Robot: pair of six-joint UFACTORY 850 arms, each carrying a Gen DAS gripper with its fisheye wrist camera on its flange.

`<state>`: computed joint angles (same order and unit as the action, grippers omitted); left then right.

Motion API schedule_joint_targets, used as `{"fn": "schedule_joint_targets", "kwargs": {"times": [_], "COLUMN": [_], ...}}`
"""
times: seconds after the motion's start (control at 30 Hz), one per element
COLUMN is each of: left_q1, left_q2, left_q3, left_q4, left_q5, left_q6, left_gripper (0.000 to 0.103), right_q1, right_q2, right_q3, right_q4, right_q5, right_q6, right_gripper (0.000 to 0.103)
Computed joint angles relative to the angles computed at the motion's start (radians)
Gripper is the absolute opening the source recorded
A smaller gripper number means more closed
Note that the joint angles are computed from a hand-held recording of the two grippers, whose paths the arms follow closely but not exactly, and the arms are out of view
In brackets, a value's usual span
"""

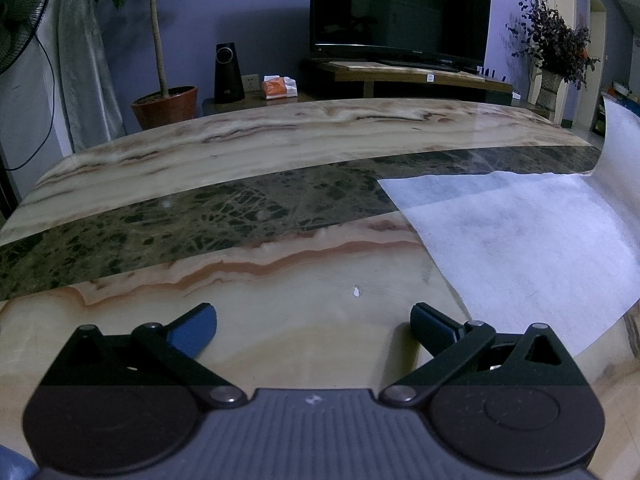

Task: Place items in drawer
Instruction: 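Fold the lifted sheet edge over the sheet with the right gripper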

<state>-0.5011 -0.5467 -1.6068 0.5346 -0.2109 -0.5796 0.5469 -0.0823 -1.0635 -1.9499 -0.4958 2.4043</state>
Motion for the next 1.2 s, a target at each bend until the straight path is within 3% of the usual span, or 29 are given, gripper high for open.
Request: {"fn": "schedule_joint_targets", "kwargs": {"times": [0.5,0.83,1.2], "left_q1": [0.000,0.000,0.000], "left_q2": [0.000,0.000,0.000], "left_q3": [0.000,0.000,0.000], "left_q4": [0.000,0.000,0.000], "left_q5": [0.000,0.000,0.000], "left_q6": [0.000,0.000,0.000], "left_gripper": [0.103,0.103,0.103], "right_q1": [0.112,0.156,0.191], "right_q2": [-0.274,-0.441,-0.531], "right_q3": [-0.312,-0.547,-0.648], "right_q4": [0.100,0.335,0.606], "right_q5": [0.138,0.225,0.265], "right_q6": [-0.206,-0.482,-0.747], "right_gripper": [0.001,0.001,0.001]}}
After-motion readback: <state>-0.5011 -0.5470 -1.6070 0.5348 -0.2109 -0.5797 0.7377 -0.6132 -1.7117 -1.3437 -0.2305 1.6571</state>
